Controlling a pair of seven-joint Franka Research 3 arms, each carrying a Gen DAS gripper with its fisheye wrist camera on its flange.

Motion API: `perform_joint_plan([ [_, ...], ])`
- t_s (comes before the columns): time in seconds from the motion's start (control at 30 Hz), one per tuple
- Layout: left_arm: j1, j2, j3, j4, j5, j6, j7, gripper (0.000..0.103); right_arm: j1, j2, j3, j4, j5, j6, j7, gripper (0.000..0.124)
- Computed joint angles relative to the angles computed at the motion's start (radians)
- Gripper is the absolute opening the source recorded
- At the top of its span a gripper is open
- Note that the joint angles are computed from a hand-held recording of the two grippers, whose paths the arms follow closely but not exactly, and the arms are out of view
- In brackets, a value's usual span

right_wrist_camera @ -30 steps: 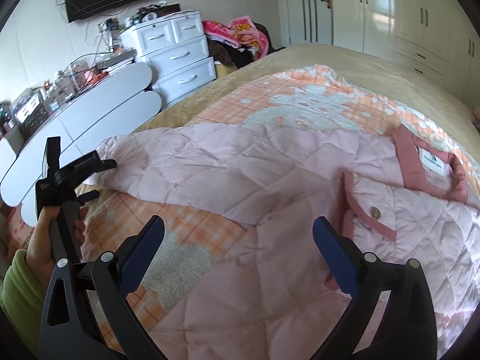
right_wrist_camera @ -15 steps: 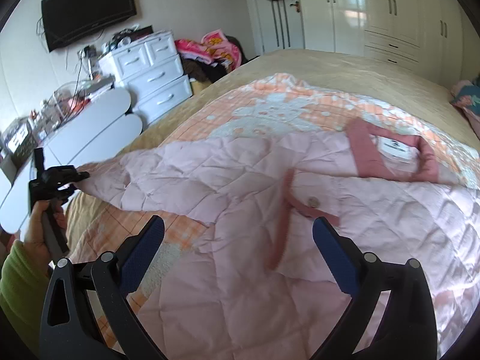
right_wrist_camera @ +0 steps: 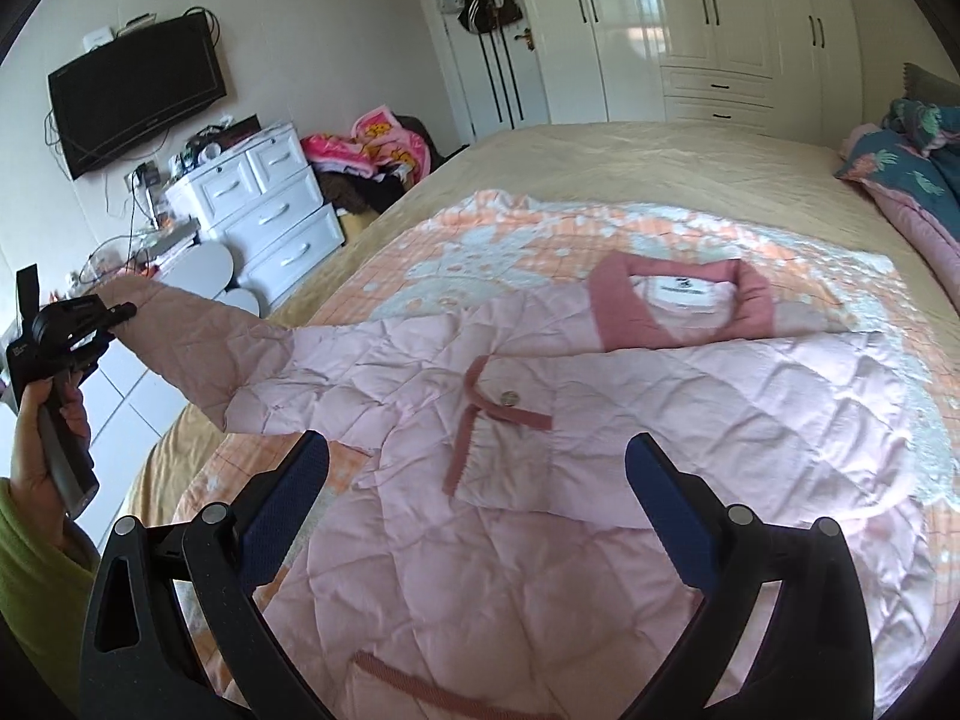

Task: Fold large clothes
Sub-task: 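Lift the sleeve with the left tool and fold it across the jacket front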

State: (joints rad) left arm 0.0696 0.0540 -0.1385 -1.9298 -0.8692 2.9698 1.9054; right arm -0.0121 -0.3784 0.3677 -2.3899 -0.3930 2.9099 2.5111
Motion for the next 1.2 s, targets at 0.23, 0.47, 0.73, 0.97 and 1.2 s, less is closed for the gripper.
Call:
perform_joint_plan([
  [0.23, -0.061, -0.069, -0.003, -0.027, -0.033, 0.004, 0.056, 0.005, 0.012, -0.119, -0.023, -0.086, 0.067, 0.009, -0.025, 0.099],
  [0.47, -0.144, -0.115, 0.023, -0.027, -0.032, 0.011, 0.083, 0.005, -0.019, -0.217, -0.004, -0.161, 0.151, 0.029, -0.069, 0.099],
  [0.73, -0.227, -0.137, 0.029, -0.014, 0.068, 0.023, 0.035, 0.005, -0.017, -0.304, -0.017, -0.24, 0.259, 0.048, -0.14, 0.099],
  [0.97, -0.291, -0.147, 0.022, -0.01, 0.107, 0.029, 0.026, 0.005, -0.02, -0.382, -0.032, -0.305, 0.337, 0.062, -0.193, 0.099],
  [1.2, -0.345, -0.147, 0.003, -0.004, 0.169, 0.035, 0.0, 0.004, -0.022, -0.449, -0.058, -0.368, 0.407, 0.076, -0.24, 0.099],
])
